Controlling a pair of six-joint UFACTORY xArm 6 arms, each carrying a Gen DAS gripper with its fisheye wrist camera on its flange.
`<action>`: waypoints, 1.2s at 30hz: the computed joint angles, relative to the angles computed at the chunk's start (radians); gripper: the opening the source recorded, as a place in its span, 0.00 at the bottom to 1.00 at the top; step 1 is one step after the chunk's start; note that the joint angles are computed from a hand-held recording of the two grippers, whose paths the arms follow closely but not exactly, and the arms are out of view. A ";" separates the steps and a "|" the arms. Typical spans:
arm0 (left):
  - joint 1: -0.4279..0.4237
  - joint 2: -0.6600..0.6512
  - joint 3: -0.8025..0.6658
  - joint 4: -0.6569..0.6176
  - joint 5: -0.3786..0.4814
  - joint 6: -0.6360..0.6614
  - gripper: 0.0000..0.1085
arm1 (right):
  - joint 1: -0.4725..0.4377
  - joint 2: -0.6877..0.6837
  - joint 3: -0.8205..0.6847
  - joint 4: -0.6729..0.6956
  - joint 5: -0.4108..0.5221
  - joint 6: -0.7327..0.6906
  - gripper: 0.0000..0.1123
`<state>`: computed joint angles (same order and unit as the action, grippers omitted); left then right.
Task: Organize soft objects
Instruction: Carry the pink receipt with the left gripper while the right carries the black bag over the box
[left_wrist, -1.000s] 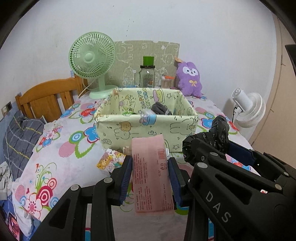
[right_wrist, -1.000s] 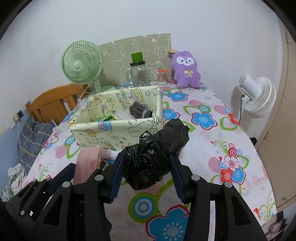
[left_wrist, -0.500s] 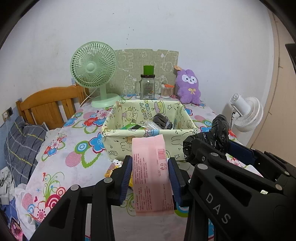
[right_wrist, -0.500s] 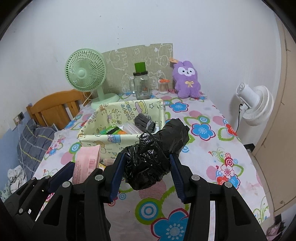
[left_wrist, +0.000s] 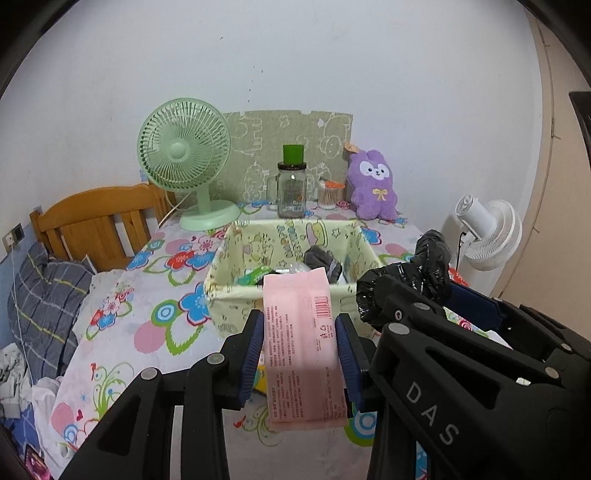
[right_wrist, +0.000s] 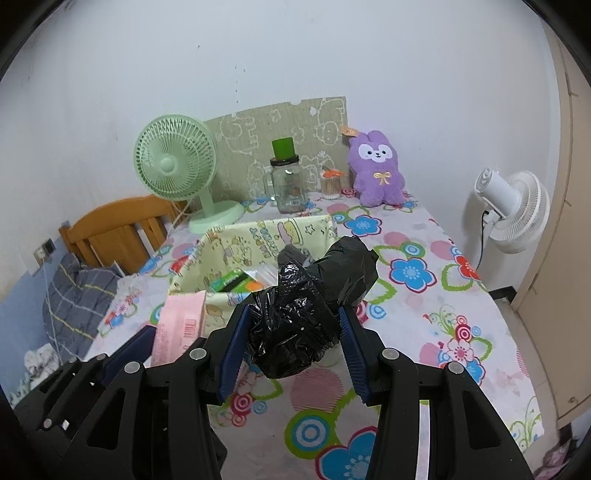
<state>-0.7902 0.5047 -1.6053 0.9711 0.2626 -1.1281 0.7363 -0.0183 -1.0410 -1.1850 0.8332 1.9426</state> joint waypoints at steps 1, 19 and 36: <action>0.000 0.003 -0.008 -0.001 0.001 0.003 0.37 | -0.002 0.000 -0.006 -0.002 0.001 -0.004 0.46; 0.011 0.083 -0.167 -0.074 0.027 0.109 0.37 | -0.070 0.020 -0.076 -0.037 -0.050 -0.059 0.46; 0.024 0.223 -0.373 -0.202 0.069 0.263 0.37 | -0.160 0.100 -0.157 -0.007 -0.145 -0.130 0.46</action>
